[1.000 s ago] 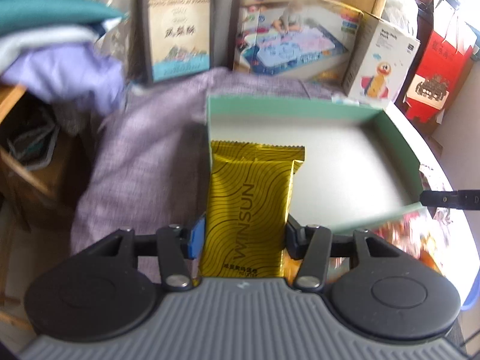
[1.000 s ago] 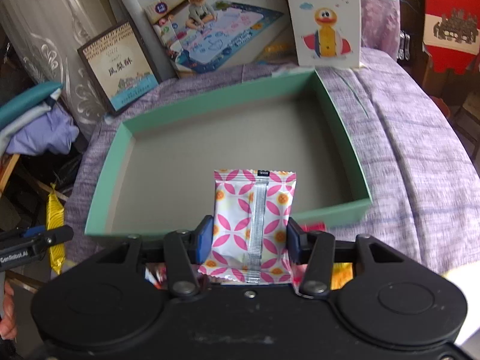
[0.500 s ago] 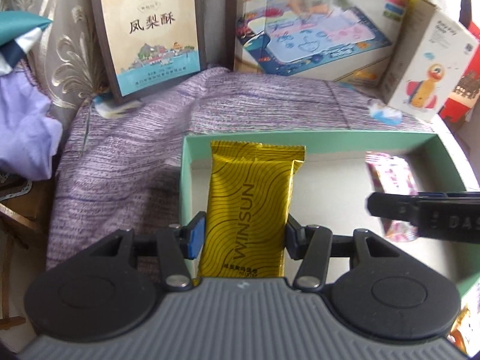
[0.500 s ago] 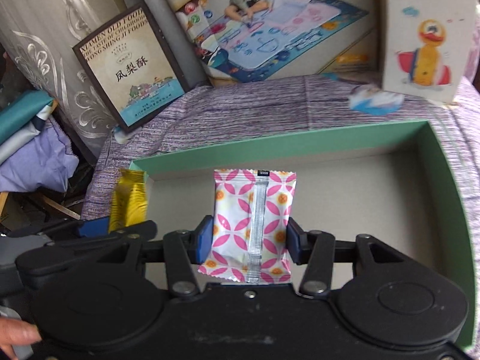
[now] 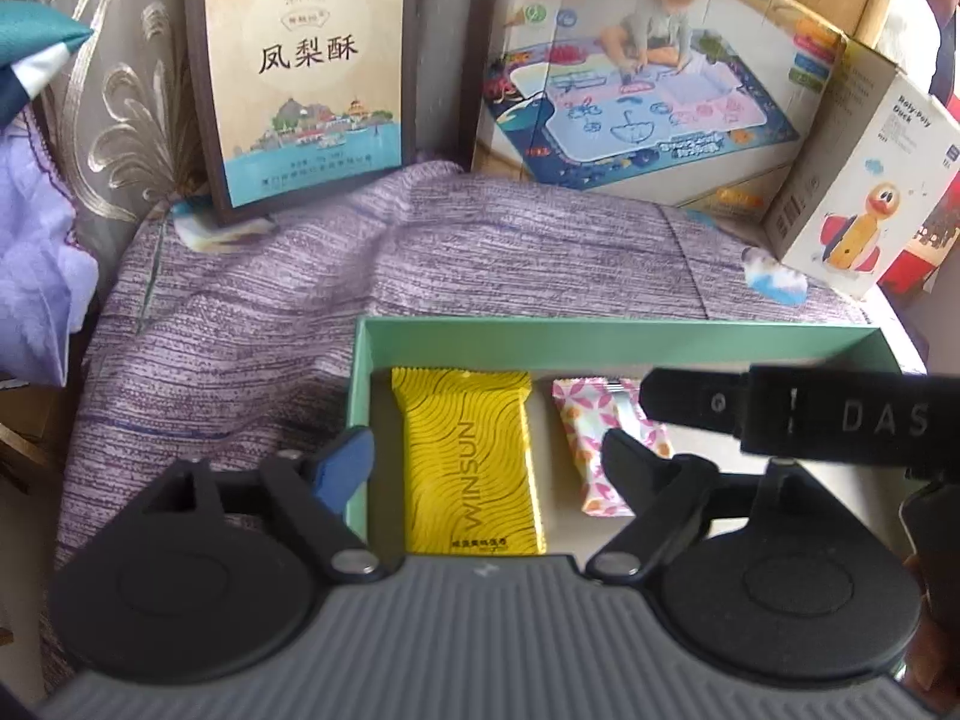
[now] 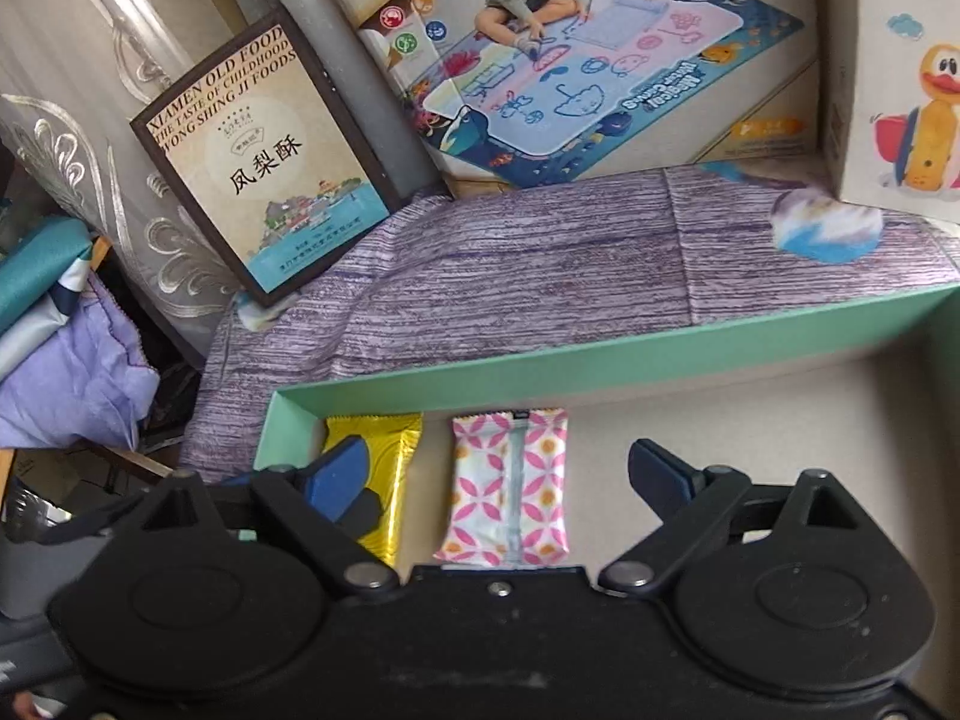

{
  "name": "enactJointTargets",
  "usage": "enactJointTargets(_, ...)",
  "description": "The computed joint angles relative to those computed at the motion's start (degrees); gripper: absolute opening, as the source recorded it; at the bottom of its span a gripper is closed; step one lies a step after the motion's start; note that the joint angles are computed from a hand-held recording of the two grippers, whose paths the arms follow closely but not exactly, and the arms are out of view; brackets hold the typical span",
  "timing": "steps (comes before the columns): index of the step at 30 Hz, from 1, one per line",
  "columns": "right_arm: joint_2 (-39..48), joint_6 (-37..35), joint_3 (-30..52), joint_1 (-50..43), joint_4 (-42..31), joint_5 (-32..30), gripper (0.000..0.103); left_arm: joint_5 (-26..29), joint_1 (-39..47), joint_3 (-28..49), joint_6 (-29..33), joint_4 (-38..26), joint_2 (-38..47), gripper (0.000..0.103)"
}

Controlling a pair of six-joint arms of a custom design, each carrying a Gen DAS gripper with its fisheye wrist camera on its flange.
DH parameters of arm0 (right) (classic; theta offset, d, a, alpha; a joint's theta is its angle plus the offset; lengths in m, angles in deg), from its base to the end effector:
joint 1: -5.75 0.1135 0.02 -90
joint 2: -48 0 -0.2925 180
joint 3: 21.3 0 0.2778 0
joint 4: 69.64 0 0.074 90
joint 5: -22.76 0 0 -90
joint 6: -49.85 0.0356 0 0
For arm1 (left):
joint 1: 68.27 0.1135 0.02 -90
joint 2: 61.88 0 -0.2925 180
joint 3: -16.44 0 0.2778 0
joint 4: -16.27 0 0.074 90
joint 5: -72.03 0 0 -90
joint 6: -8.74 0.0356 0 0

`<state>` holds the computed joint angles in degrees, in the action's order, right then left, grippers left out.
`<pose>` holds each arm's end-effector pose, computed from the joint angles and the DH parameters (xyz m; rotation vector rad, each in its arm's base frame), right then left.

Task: Organize snacks
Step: 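Withdraw both tools from the box back toward the snack pile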

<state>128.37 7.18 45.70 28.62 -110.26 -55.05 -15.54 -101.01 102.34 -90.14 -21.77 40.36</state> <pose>0.2842 0.1117 0.2496 0.6140 2.4233 0.2486 0.3461 -0.2243 0.2321 0.5450 2.4951 -0.3421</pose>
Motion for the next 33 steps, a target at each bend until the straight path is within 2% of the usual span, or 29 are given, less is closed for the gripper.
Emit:
enactJointTargets(3, -3.5, 1.2, -1.6, 1.0, -2.5, 1.9, 0.103, -1.0, -0.8, -1.3, -0.2, -0.3, -2.2, 0.097)
enactJointTargets(5, -5.9, 1.9, -2.5, 1.9, -4.4, 3.3, 0.103, -1.9, -1.2, -2.9, -0.2, -0.1, -4.4, 0.102)
enactJointTargets(11, -14.8, 7.7, -5.0, 6.8, -12.3, 5.7, 0.103, -0.4, -1.7, -7.3, -0.9, -3.9, -11.2, 0.103)
enactJointTargets(16, -22.1, 15.4, -6.2, 15.6, -21.0, 9.4, 0.103, -0.2, -3.3, -14.2, -0.8, -6.3, -19.8, 0.103)
enactJointTargets(20, -25.6, 25.8, -6.5, 26.2, -29.0, 13.5, 0.103, -0.7, -5.5, -19.9, -0.3, -9.2, -27.2, 0.103)
enactJointTargets(25, -26.4, 44.5, -6.1, 43.6, -38.7, 19.0, 0.103, -0.4, -8.8, -27.1, 0.7, -13.4, -36.6, 0.103)
enactJointTargets(30, -24.0, 58.3, -6.0, 55.4, -42.9, 20.6, 0.103, -3.0, -14.4, -32.9, 1.0, -18.1, -43.5, 0.103)
enactJointTargets(33, -22.1, 65.6, -6.2, 61.3, -44.1, 20.9, 0.103, -2.8, -16.1, -35.6, 0.4, -20.7, -47.4, 0.103)
